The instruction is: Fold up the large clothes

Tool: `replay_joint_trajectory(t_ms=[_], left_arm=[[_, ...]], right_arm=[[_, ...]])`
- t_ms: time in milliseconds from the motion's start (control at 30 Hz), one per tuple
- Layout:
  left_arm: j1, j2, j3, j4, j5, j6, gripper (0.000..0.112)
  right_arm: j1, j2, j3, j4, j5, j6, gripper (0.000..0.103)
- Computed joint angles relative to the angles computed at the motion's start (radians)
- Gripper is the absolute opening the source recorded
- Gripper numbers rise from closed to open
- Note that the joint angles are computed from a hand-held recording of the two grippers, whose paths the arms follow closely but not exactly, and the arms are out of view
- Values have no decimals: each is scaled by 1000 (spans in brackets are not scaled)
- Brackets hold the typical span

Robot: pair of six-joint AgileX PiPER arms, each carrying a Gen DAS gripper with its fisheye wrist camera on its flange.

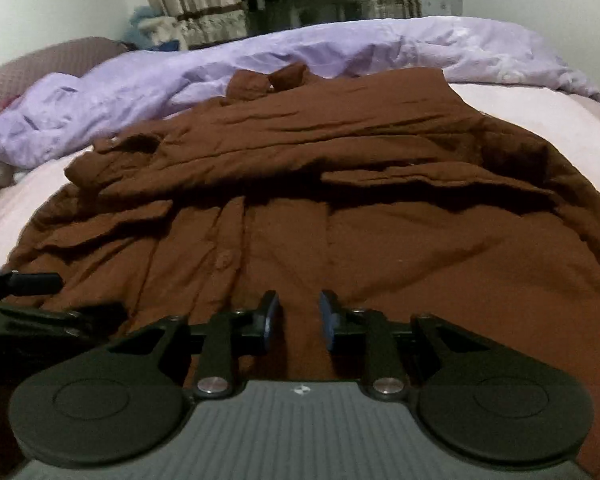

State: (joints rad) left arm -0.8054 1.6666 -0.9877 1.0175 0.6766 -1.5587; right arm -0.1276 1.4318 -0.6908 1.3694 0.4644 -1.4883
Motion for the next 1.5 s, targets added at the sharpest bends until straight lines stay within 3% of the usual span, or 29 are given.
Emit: replay_joint_trajectory(t_ms=[67,100,233,267,333,433,467,567,633,700,800,833,900,1000,1033,1133,1200,1300,1367,1500], left_arm=[[19,-50,48,-17,19,7,94],[20,-79,77,-24,46,10,94],[46,-194,220,4,32,-46,94],[25,-196,223,-3,79,-48,94],[24,-218,242,-5,99,-54,94],[-17,-195,187,-40,191,-26,91],[-45,-173,153,-49,230,-22,91],[-83,-131,70,-45,222,7,91],[-145,-87,-10,-45,283,45,91],[-199,-11,-111,-36,374,60,91],[-227,35,-151,-55,330,20,91],[-223,57,-166,-83,308,24,91],[-226,114,-206,-145,321,47,92],[-240,133,-190,-113,327,-21,94],[-233,123,-184,-120,317,-17,94],[-236,100,-162,-132,309,-38,94],[-236,99,-166,-137,317,-33,94],[-254,85,-150,-136,337,-45,94],[-260,70,-142,-149,345,-50,94],[-260,48,-117,-151,340,-61,94]], right_arm=[[-94,17,-55,-129,111,103,7],[-132,19,-67,-150,122,109,7],[-258,-57,-32,-335,-27,239,9],[-311,-47,-47,-370,-31,273,9],[-400,-18,-77,-378,-18,297,9],[-461,-15,-92,-414,-23,364,18],[-464,-19,-98,-436,-2,395,26],[-417,-99,-69,-529,-11,518,42],[-390,-167,-37,-477,44,464,42],[-383,-244,5,-393,152,376,44],[-320,-317,60,-330,280,317,46],[-277,-331,76,-330,287,317,46],[-128,-345,116,-379,219,361,46],[-1,-307,152,-422,99,410,46],[-18,-307,165,-381,105,364,46],[-177,-248,134,-291,282,240,44],[-247,-203,107,-281,354,211,34],[-345,-183,81,-302,454,179,28],[-398,-173,72,-309,469,172,28],[-489,-178,64,-329,420,172,30]])
